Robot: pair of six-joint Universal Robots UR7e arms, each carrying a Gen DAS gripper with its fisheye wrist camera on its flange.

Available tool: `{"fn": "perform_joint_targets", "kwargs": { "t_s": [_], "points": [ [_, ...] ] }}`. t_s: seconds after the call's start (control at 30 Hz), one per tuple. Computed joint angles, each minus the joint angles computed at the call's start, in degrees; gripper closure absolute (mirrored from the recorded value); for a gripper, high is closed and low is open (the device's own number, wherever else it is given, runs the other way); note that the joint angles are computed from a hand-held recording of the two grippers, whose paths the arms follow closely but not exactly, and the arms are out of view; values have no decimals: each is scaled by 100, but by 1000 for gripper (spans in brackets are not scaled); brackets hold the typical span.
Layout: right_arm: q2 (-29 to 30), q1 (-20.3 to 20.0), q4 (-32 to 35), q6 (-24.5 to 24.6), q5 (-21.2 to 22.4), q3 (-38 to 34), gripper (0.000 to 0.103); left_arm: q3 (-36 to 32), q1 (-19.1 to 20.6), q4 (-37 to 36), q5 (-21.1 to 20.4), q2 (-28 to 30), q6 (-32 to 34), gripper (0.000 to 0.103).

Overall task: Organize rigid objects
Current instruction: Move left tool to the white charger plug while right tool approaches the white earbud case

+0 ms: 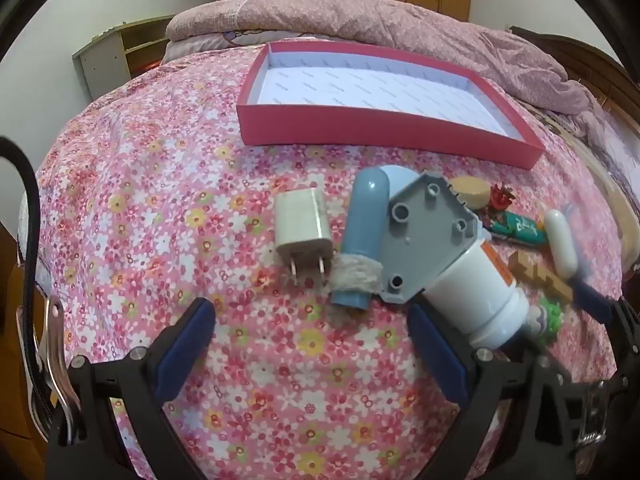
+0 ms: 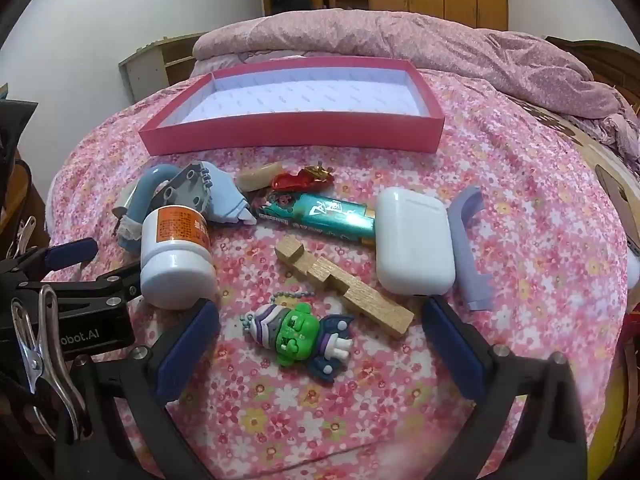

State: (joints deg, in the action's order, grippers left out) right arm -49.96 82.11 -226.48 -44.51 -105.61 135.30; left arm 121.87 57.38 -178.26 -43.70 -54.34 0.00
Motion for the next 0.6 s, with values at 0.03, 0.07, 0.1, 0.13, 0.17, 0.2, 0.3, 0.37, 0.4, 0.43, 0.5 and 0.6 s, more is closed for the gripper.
{"fn": "perform_joint_targets", "kwargs": {
  "t_s": [0.03, 0.07, 0.1, 0.13, 0.17, 0.2, 0.3, 0.37, 0.4, 0.43, 0.5, 0.6],
  "points": [
    [-26, 20, 70, -5, -66, -13, 0, 12, -17, -153, 94, 49, 127, 4],
    [-15, 40, 62, -28, -125, -27, 0, 22, -25, -261, 131, 78, 202, 4],
    [-14, 46, 65, -27, -130, -33, 0, 26, -28, -297, 142, 87, 229, 4],
    [-15, 54, 72, -27, -137, -40, 0, 26, -28, -297, 142, 87, 229, 4],
    [-34, 42, 92, -16, -109, -33, 0, 24, -25, -290, 137, 85, 225, 4],
    [-40, 34, 87, -16, -91, -28, 0, 22, -23, -287, 134, 84, 225, 4],
    [18, 43, 69, -58, -136, -36, 0, 0, -11, -259, 126, 81, 223, 3],
    [39, 53, 108, -120, -182, -57, 0, 31, -24, -370, 137, 109, 279, 2],
    [82, 87, 92, -174, -263, -78, 0, 30, -26, -380, 146, 116, 282, 1],
    [140, 131, 52, -249, -377, -99, 0, 30, -21, -386, 140, 114, 277, 1],
    [87, 157, 214, -257, -457, -147, 0, 35, -26, -400, 149, 118, 298, 1],
    [108, 139, 124, -264, -402, -130, 0, 38, -24, -421, 148, 123, 305, 1]
  ]
}}
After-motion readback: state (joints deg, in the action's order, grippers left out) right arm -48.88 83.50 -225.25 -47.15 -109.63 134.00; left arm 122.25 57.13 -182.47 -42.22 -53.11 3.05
